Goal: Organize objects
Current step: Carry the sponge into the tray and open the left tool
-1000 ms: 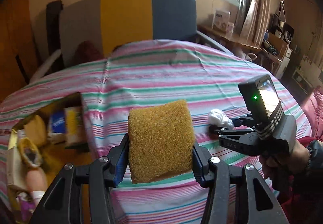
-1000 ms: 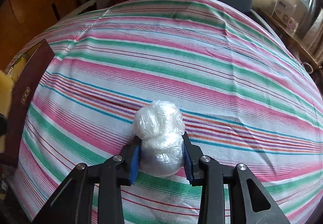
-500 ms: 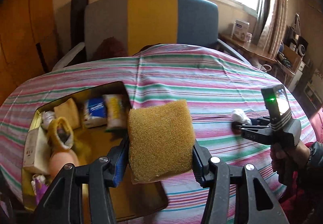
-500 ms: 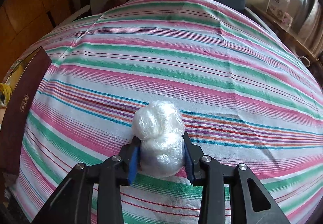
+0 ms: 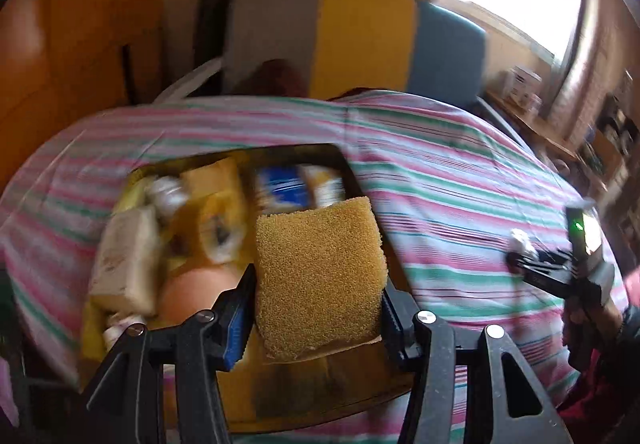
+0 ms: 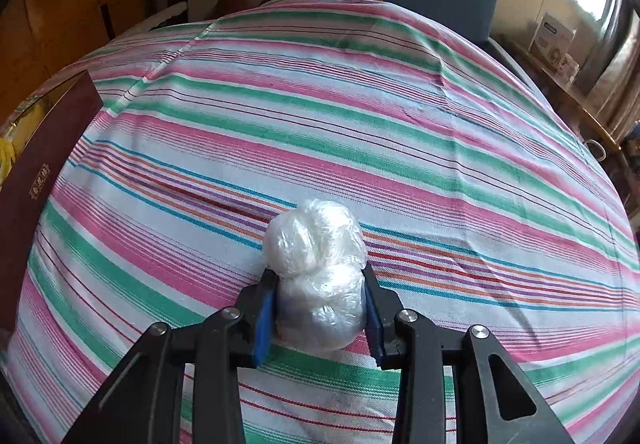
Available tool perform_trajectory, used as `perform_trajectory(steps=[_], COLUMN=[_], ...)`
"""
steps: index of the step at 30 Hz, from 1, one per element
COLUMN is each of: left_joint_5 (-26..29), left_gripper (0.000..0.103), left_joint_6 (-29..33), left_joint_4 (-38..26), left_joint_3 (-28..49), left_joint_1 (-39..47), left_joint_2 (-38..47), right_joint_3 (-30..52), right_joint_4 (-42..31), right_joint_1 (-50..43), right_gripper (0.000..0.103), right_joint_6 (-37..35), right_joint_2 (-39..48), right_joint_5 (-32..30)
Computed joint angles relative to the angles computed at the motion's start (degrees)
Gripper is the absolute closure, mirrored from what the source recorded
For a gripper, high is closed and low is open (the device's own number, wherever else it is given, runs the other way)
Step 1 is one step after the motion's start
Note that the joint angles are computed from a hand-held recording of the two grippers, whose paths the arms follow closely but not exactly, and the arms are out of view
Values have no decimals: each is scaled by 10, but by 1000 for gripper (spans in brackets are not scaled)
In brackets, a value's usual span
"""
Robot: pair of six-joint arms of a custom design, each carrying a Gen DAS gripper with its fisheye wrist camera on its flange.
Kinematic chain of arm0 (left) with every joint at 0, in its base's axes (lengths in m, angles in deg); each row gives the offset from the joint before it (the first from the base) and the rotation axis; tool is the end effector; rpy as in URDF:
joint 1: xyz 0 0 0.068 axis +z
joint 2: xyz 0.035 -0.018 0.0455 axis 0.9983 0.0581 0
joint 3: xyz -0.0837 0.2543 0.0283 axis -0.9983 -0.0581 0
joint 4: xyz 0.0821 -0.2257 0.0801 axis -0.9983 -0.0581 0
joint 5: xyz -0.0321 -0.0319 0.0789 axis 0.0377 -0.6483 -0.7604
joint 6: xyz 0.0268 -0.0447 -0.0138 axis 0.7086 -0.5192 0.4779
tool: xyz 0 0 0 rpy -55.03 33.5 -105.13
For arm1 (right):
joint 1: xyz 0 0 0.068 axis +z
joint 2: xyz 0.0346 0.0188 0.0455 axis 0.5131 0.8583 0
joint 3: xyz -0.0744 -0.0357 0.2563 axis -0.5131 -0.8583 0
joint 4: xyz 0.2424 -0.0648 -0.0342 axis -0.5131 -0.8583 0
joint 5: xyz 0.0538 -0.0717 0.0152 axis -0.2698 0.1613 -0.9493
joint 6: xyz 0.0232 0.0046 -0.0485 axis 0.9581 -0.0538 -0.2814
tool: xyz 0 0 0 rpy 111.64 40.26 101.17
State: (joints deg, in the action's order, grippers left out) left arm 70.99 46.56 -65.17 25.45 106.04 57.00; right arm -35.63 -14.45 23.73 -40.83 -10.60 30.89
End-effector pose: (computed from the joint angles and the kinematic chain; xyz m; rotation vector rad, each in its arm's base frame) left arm 0.1937 0.0503 0.2062 0.3132 2.3898 -0.2827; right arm 0.1888 -0.0266 0.1313 0.1547 2.5782 -0.1563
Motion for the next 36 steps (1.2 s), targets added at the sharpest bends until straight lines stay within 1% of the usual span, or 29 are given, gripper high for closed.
perform_trajectory(steps=[4,6,8,12,14,16,20,25,28,31,33,34,36], left_joint_5=[27,30,32,35,23,13,-31,-64,-76,-82,-80,-81,-86], left_gripper=[49,49,49,49,49,49,48,46,44,39,38,35,34], left_joint_6=[51,66,68,47,16,-14,-83,-118,-127,-124,-117,-112,-102], left_joint_4=[-12,-11,-18,-23,-14,0,43,64,66,77,77,78,81], left_joint_3=[29,29,31,29,38,53,91,132,146,134,126,120,112], left_joint_1=[113,138,141,89,46,10,-48,-81,-91,-92,-88,-87,-84], left_joint_2=[67,82,98,94,108,137,214,301,327,311,296,286,270], right_joint_3=[-3,-3,-2,0,-1,0,-1,-1,-2,-2,-1,0,0], right_joint_4=[7,11,10,10,12,13,15,17,20,20,22,23,23], right_joint_1=[8,14,13,13,13,12,9,2,0,-1,-1,-1,0], right_gripper=[66,66,66,65,65,65,65,65,65,64,64,64,64], right_joint_6=[1,1,1,0,-2,-2,-6,-13,-15,-17,-18,-19,-19], right_joint_2=[1,2,4,6,7,8,8,11,12,12,13,14,14], right_joint_5=[11,19,18,19,21,21,18,14,13,12,11,11,13])
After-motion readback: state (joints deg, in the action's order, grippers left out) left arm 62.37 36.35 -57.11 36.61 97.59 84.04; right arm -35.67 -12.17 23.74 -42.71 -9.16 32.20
